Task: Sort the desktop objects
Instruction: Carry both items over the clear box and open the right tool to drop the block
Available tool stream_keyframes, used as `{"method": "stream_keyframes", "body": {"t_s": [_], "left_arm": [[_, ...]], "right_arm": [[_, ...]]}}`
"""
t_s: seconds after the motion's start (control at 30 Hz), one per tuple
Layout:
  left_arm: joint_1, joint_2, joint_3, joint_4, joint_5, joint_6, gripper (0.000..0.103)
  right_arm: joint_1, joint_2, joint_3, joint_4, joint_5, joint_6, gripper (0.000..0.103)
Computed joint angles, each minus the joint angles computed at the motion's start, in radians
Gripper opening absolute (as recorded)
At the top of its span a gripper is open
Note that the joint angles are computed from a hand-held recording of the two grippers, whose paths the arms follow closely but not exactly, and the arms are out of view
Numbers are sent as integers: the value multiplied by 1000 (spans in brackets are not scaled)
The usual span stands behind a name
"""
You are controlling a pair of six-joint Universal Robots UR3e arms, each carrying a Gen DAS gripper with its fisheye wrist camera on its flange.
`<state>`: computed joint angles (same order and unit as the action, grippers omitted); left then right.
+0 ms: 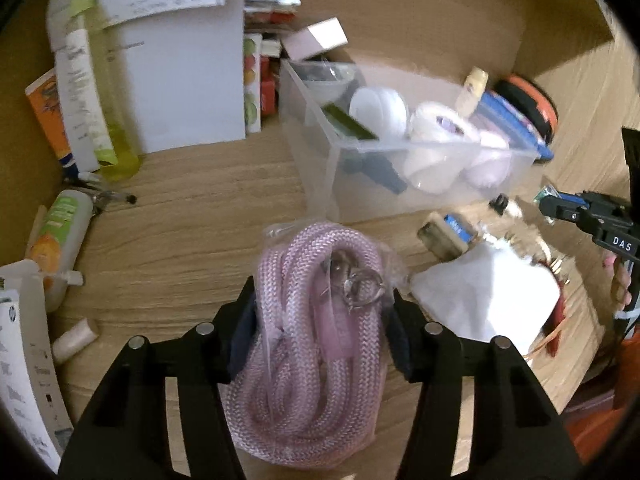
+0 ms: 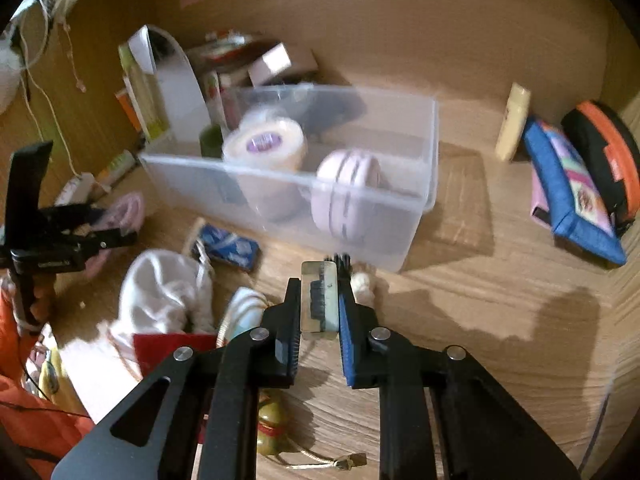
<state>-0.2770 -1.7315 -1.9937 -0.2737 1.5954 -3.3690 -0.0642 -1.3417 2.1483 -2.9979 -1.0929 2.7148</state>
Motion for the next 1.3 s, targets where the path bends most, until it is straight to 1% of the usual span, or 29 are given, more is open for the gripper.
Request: {"method": "stream_keyframes", "body": {"t_s": [0.23, 0.33, 0.4, 0.53, 0.63, 0.77, 0.87, 1.13, 1.3], "left_arm": [[-2, 61, -17, 36, 21, -34, 56], [-18, 73, 11, 23, 65, -34, 56], [-11, 84, 22, 16, 56, -24, 56], [-19, 76, 84, 3, 79, -9, 56], [-4, 70, 125, 0, 48, 5, 56], [-3, 14, 224, -32, 47, 12, 56], [7, -29, 301, -65, 17, 15, 56], [-3, -150, 505, -133, 16, 1, 56], [-6, -209, 603, -160, 8, -8, 56]], "right_arm": [[-13, -79, 15, -9, 31, 1, 15], [-5, -78, 22, -71, 3, 8, 15], [-20, -85, 28, -67, 21, 5, 15], [-34, -80, 10, -55, 33, 8, 15], [-42, -70, -18, -45, 52, 15, 15], [-39, -31, -77, -35, 69, 33, 15], [-27, -2, -124, -34, 69, 49, 15], [2, 52, -235, -23, 69, 87, 15], [26, 91, -312, -11, 70, 108, 15]]}}
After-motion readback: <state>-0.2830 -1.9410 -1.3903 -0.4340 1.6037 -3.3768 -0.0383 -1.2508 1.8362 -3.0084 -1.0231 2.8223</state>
